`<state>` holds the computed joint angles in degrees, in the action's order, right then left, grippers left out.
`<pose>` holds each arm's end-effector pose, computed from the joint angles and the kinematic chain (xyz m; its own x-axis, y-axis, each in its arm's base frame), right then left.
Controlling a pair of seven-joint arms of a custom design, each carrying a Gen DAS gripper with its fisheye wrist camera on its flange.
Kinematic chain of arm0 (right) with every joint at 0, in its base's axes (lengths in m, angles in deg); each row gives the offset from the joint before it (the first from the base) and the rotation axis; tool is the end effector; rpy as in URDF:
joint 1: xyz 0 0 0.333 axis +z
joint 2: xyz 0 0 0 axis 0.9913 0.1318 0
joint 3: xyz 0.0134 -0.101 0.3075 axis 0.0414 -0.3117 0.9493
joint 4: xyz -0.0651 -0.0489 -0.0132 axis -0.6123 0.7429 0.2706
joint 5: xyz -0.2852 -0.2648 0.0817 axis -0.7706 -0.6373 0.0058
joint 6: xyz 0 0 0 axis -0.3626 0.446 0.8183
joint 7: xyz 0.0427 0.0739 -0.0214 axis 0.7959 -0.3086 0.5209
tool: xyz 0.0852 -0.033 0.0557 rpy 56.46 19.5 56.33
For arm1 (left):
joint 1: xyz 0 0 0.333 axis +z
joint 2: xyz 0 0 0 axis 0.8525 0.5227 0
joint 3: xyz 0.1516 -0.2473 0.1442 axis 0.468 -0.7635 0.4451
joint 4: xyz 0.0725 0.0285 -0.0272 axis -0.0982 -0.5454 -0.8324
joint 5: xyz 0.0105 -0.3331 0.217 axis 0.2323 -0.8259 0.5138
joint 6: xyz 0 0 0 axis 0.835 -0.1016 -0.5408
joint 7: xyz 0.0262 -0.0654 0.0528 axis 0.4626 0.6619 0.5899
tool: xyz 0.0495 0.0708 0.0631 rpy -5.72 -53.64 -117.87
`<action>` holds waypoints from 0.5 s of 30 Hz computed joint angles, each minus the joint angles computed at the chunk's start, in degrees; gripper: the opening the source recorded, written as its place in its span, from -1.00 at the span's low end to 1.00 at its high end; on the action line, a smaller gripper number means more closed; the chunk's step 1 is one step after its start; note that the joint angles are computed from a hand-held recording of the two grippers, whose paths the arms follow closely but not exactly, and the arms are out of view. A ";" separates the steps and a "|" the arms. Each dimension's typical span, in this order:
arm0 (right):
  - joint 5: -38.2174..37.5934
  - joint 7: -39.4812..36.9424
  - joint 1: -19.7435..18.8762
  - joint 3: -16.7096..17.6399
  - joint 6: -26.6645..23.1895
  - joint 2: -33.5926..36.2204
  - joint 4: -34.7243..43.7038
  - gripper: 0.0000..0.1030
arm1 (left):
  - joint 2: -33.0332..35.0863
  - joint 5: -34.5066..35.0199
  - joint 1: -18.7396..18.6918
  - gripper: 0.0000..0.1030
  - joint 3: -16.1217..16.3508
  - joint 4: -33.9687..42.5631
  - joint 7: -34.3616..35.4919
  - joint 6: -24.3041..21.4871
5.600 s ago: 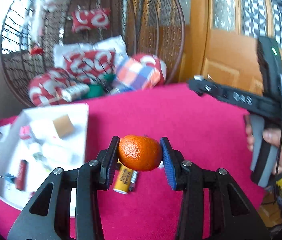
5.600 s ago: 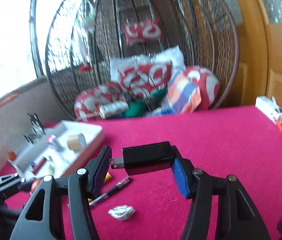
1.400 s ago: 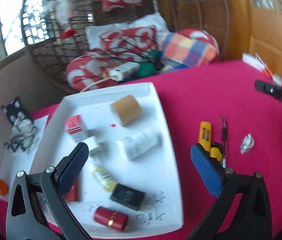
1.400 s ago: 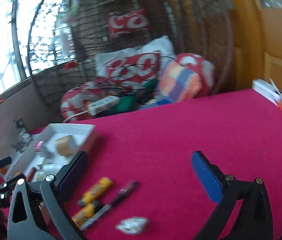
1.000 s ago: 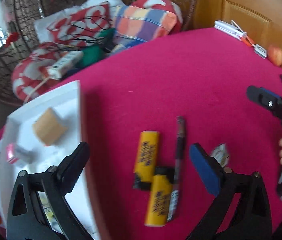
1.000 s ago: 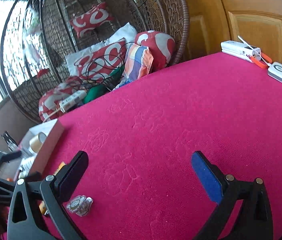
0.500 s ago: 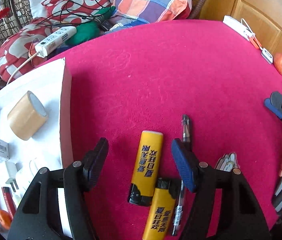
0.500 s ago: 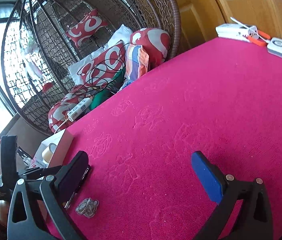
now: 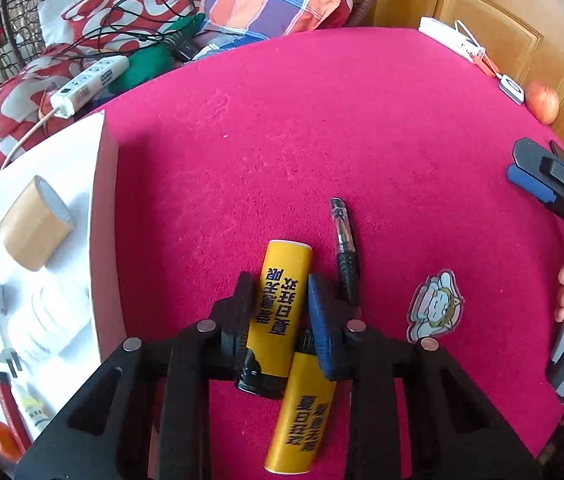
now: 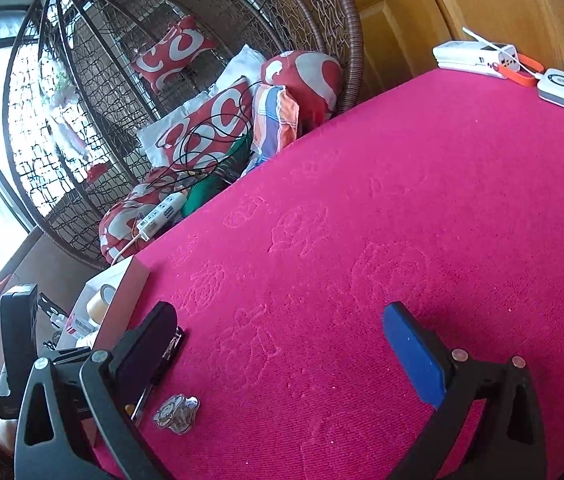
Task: Organize rigid objects
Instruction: 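Move both open tools back toward the yellow lighters and black pen, then grasp a yellow lighter with the left tool while the right tool grasps the cartoon badge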
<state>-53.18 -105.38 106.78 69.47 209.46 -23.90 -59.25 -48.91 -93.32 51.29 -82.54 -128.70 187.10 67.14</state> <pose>0.3983 0.2827 0.3572 -0.4571 -0.7342 -0.5020 -0.3127 0.6611 -0.6820 0.5974 -0.2147 0.3788 -0.8439 -0.5364 0.0028 -0.4675 0.7329 -0.4943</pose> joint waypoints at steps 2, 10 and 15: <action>0.32 -2.11 0.02 -0.07 0.69 0.38 0.62 1.00 | -0.58 -2.40 0.75 -0.53 -0.45 -1.03 1.29 1.09; 7.67 -32.80 1.42 -0.21 8.29 7.36 9.63 1.00 | -4.97 -19.21 4.24 -0.54 -1.22 -3.64 10.76 -1.91; 14.91 -47.87 2.95 -1.27 10.24 11.14 13.28 0.89 | -9.54 -27.99 4.06 -0.65 1.05 -5.93 17.99 -5.08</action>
<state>-38.27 -153.26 109.73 68.20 219.71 -12.76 -45.97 -58.45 -121.31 55.35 -81.50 -134.63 205.08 62.05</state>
